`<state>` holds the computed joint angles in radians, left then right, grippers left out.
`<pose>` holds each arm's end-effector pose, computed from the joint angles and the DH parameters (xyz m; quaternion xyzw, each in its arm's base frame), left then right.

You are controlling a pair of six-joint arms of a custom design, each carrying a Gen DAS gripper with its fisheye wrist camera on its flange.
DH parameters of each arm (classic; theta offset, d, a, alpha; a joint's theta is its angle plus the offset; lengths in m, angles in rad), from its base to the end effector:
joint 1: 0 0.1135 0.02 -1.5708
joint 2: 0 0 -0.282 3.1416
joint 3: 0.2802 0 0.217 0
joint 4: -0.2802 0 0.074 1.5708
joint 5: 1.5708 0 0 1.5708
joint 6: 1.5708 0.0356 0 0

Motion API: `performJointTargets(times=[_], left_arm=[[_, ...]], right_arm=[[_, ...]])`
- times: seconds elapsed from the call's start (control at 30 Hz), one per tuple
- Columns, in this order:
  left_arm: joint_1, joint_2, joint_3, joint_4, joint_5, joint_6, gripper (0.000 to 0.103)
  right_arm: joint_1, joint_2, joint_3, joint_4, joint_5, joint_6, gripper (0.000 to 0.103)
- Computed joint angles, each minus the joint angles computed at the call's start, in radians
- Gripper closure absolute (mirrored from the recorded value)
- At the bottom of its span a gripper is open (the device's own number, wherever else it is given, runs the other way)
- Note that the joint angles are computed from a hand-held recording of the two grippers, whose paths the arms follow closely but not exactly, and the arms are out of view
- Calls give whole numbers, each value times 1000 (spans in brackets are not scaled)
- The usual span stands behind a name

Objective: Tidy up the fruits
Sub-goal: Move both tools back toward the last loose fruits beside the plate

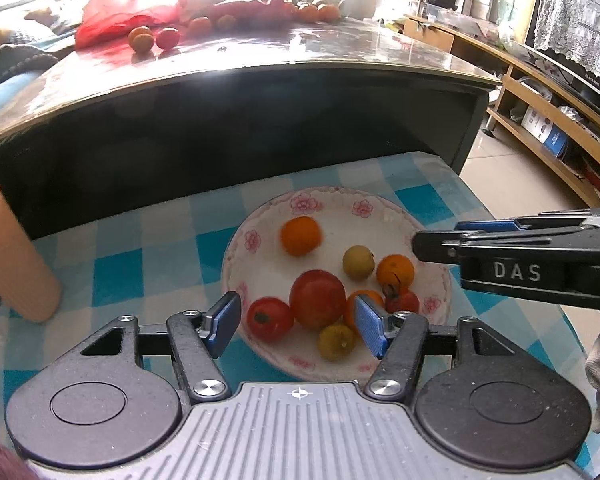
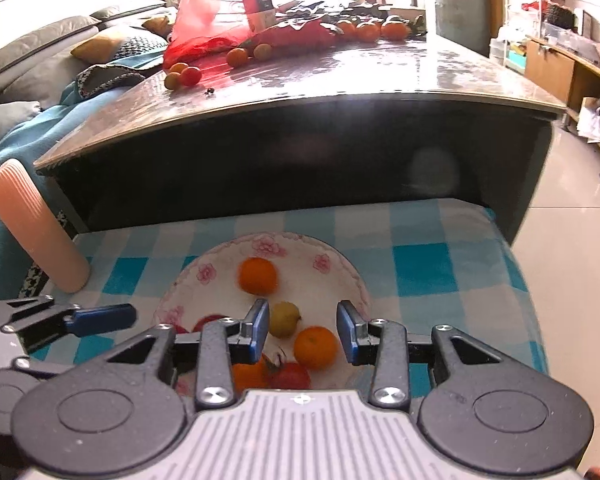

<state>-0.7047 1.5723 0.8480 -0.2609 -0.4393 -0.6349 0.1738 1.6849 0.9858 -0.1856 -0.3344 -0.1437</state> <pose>0.2194 -0.1667 0.2137 -0.0302 0.9361 -0.0113 0.3503 0.3117 0.0666 0.2221 -0.2021 0.9081 0.1617 0.3293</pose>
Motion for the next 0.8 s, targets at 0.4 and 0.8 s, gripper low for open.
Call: performJointTargets(times=[0.4,0.8], left_arm=[[-137,-117,-43,-137,-63,-159,30],[-133,-180,-133,-152,-22,-205,29]], right_arm=[[-63,-227,-171,-103,-13,-67,53],[57,-251,-314,-61,28,-132,53]])
